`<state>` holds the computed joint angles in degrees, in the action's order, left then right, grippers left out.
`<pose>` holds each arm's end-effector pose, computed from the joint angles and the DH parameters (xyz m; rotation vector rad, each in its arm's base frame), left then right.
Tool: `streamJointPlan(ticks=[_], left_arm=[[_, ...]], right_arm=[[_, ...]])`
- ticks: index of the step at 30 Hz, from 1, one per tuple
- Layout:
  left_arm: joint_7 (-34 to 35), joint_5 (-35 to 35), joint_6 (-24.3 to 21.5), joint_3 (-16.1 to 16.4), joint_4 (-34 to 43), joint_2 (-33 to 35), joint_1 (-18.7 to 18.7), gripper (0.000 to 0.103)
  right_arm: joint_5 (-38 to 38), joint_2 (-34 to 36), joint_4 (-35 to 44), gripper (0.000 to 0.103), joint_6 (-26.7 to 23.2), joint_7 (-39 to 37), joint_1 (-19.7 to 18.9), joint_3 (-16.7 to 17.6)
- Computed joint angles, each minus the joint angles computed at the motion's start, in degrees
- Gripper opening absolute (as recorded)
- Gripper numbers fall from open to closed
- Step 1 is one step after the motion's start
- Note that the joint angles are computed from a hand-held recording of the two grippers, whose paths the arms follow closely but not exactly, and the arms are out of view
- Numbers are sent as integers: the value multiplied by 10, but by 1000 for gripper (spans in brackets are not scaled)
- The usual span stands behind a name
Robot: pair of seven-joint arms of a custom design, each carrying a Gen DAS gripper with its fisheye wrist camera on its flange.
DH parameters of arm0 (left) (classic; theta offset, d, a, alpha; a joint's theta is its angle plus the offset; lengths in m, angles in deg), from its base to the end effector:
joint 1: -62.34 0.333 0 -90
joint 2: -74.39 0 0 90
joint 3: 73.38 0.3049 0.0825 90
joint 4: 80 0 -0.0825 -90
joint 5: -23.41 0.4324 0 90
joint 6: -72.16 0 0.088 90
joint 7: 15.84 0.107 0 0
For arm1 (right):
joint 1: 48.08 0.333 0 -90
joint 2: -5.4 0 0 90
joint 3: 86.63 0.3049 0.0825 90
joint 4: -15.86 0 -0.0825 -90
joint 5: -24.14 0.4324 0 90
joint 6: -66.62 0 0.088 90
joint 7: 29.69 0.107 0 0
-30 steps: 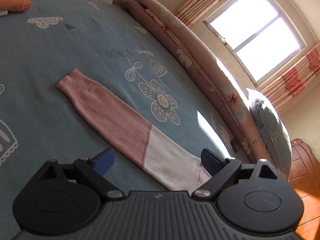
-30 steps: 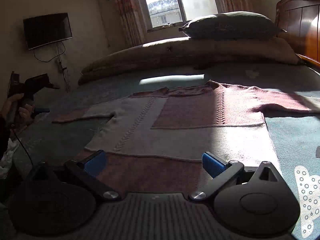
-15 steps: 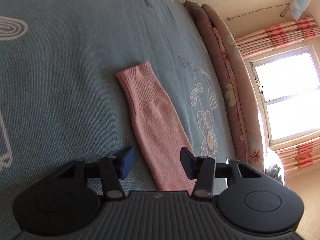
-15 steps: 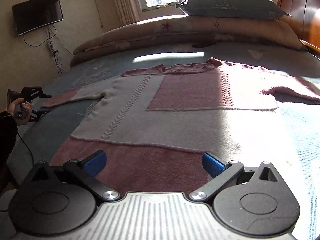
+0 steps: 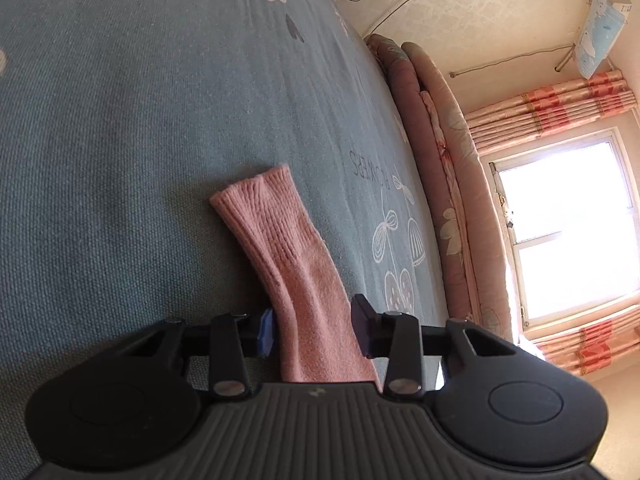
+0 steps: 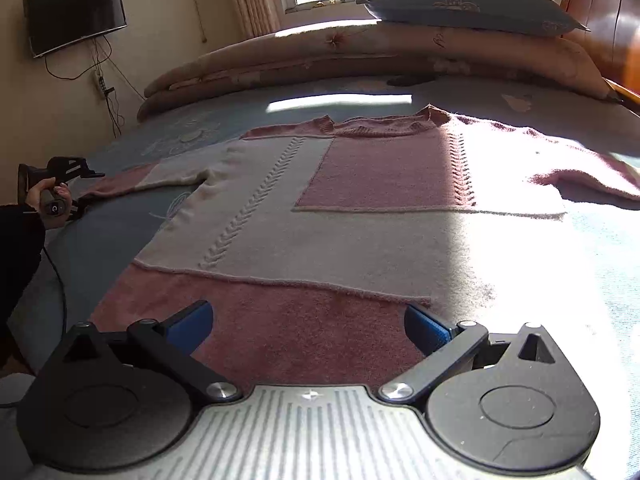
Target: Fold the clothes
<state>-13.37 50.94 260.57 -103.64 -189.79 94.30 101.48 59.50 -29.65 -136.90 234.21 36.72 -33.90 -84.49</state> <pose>0.6877 0.0938 0.4272 -2.5521 0.3551 -1.5202 0.4387 0.0909 0.4906 -1.7274 1.4782 -0.4788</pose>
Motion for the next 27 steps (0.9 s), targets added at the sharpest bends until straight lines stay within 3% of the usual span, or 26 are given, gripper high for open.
streamJointPlan(ticks=[5,8,9,11,15,18,20,27], left_arm=[[-25,-10,33,127,5,-5,-114,36],[-35,-15,31,200,12,-6,-181,28],[-36,-14,19,211,12,-10,-191,24],[-30,-7,-7,191,11,-18,-175,13],[7,-37,-50,146,-10,-46,-139,10],[65,-73,-110,112,-7,-63,-115,8],[72,-64,-141,137,-1,-76,-142,8],[141,-57,-192,180,23,-100,-203,4]], right_arm=[[-7,-5,-4,103,-1,-3,-3,0],[-5,-4,-4,103,0,-2,-5,-1],[-4,-2,-3,103,-3,2,-6,-1],[0,1,-2,103,-4,7,-5,-3],[1,-3,-5,103,4,-7,2,-6],[7,-6,-7,103,5,-15,9,-12],[13,-9,-9,103,5,-21,13,-17],[28,-24,-20,103,13,-36,18,-24]])
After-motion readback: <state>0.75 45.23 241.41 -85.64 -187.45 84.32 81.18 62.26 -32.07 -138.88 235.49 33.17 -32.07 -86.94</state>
